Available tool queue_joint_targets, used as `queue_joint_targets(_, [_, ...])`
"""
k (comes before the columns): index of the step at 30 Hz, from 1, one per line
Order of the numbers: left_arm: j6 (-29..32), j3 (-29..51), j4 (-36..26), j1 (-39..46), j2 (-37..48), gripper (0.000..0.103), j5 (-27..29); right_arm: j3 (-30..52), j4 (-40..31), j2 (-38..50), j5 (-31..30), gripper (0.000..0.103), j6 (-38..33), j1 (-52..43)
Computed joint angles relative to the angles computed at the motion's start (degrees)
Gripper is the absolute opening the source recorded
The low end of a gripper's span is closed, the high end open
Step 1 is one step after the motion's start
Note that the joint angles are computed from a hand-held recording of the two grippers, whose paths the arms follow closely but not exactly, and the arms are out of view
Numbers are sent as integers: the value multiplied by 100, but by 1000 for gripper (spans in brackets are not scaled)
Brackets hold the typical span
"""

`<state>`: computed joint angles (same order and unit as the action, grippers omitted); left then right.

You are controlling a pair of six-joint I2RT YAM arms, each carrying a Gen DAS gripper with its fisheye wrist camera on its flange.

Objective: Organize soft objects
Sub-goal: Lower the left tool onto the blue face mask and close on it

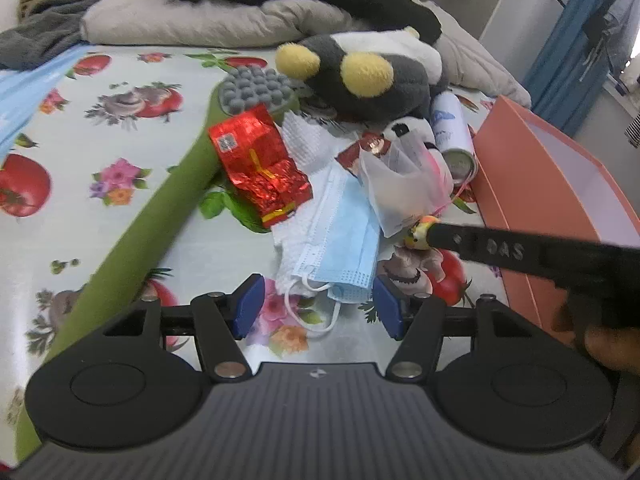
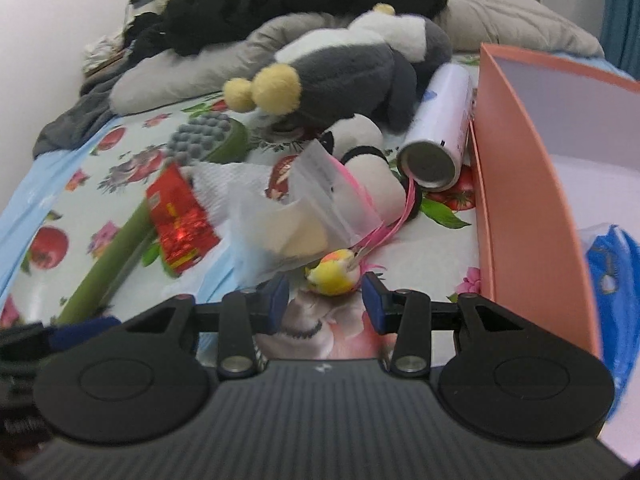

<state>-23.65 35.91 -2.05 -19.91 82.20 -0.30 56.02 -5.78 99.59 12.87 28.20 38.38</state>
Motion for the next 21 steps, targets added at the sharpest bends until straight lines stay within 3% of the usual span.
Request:
queue_joint_targets(6, [349,82,481,-80,393,65,79,356,-2,508,103,43,232,-98])
queue_joint_targets(9, [492,144,617,-202,545,63,-36,446,52,702,-154,42,313,-213])
queue_joint_targets(11, [549,234,560,-276,663,51,-156,506,13,755,-217,36,291,-227])
queue_joint_targets(13, [561,317,482,-319,749,26,-202,474,28,707,-279,35,279,-237])
queue_joint_targets(14, [554,311,487,-318,736,21,-213,439,44,657,-297,35,259,-235])
queue_joint_targets(16, [490,244,537,-372,605,11,-342,380,40,553,-249,35,209,-206])
queue_joint_targets(21, [214,98,372,-547,-7,5,-637,119,-42,94,-182,35,138,-97])
